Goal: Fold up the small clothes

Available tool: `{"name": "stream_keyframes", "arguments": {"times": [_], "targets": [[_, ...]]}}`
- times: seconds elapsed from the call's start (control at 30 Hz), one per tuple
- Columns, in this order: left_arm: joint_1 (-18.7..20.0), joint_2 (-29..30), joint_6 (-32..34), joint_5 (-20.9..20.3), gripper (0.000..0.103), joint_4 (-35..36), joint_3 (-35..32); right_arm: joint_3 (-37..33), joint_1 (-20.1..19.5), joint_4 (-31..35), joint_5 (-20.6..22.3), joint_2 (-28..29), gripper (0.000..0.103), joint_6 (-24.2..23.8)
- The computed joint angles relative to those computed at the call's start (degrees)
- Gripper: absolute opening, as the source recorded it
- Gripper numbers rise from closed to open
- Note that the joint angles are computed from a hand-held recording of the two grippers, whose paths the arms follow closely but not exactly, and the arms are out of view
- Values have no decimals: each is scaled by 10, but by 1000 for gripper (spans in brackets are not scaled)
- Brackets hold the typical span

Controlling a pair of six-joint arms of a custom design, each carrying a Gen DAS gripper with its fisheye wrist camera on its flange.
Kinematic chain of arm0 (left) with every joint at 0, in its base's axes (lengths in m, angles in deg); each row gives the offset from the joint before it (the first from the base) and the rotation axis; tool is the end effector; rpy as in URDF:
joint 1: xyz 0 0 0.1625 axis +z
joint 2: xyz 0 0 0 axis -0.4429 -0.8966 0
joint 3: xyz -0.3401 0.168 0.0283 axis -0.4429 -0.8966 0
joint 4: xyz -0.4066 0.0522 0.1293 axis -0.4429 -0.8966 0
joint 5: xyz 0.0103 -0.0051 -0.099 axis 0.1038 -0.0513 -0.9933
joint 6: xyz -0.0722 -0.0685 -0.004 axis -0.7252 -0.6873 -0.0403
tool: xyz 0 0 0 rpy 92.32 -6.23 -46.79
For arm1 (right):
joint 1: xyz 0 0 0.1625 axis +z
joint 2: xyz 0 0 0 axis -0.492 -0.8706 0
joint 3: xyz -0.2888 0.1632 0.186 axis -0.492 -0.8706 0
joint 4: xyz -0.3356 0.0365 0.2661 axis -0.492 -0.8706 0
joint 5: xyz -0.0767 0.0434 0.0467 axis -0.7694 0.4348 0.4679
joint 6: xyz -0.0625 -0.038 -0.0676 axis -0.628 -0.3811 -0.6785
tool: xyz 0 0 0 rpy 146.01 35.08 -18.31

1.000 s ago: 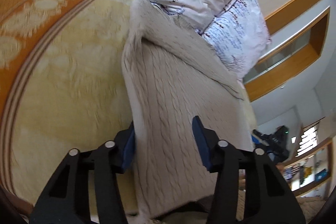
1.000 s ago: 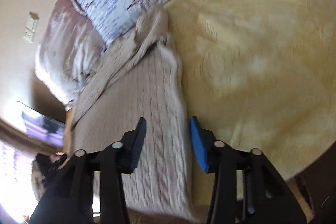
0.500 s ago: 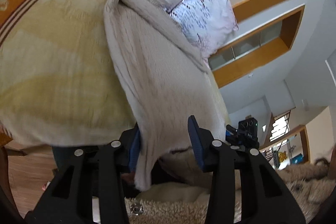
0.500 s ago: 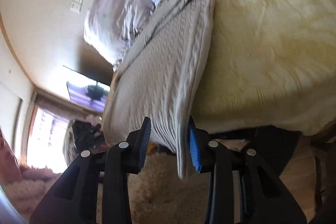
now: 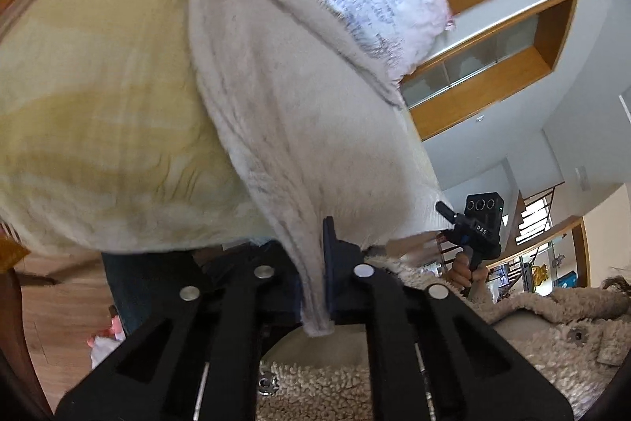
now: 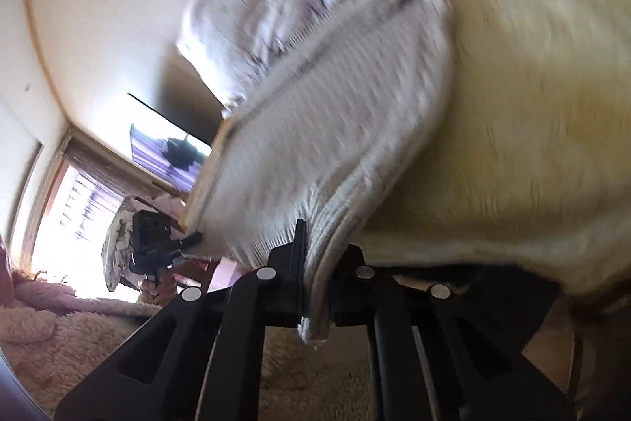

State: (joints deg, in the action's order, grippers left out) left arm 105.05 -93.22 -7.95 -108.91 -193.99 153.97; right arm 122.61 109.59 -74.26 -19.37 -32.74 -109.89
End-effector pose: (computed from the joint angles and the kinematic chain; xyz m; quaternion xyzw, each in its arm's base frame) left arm 0.0568 -0.4110 0.2441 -0.0232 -0.9491 0.3115 0.0404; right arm 0.0691 -0.5830 0.1189 -0.2047 0.9570 -0.1613 0.1277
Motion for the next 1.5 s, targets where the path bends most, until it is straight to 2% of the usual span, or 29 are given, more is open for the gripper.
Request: {"name": "stream_keyframes", "arguments": {"times": [0.1,0.17,0.3,0.37,0.43,0.47,0.63,0.9,1.1,1.37,1.47,1.5], "targets": [[-9,-8,10,15,7,-4,-10,8,12,-75,6,-2,9,9],[-20,-10,17,40,7,-6,-25,11,29,-165,-18,8,9,24],[-47,12,20,116,7,-12,-76,-9,66,-275,-83,42,9,35],[-61,31,36,158,7,-25,-102,-30,95,-347,-141,75,8,9],[-81,59,59,219,7,-43,-130,-60,122,-418,-200,115,8,-26],[-84,75,67,238,7,-50,-148,-75,132,-443,-216,132,8,-43],[-84,149,86,291,6,-54,-235,-162,163,-488,-283,207,8,-94],[-67,216,94,294,6,-42,-333,-260,175,-435,-312,255,8,-88],[-43,268,86,290,6,-23,-402,-339,173,-353,-334,296,8,-45],[7,351,33,260,6,35,-508,-492,147,-161,-331,362,8,125],[20,372,-11,246,7,56,-534,-559,141,-78,-322,391,9,188],[22,375,-22,243,8,61,-538,-574,137,-58,-307,397,10,213]]}}
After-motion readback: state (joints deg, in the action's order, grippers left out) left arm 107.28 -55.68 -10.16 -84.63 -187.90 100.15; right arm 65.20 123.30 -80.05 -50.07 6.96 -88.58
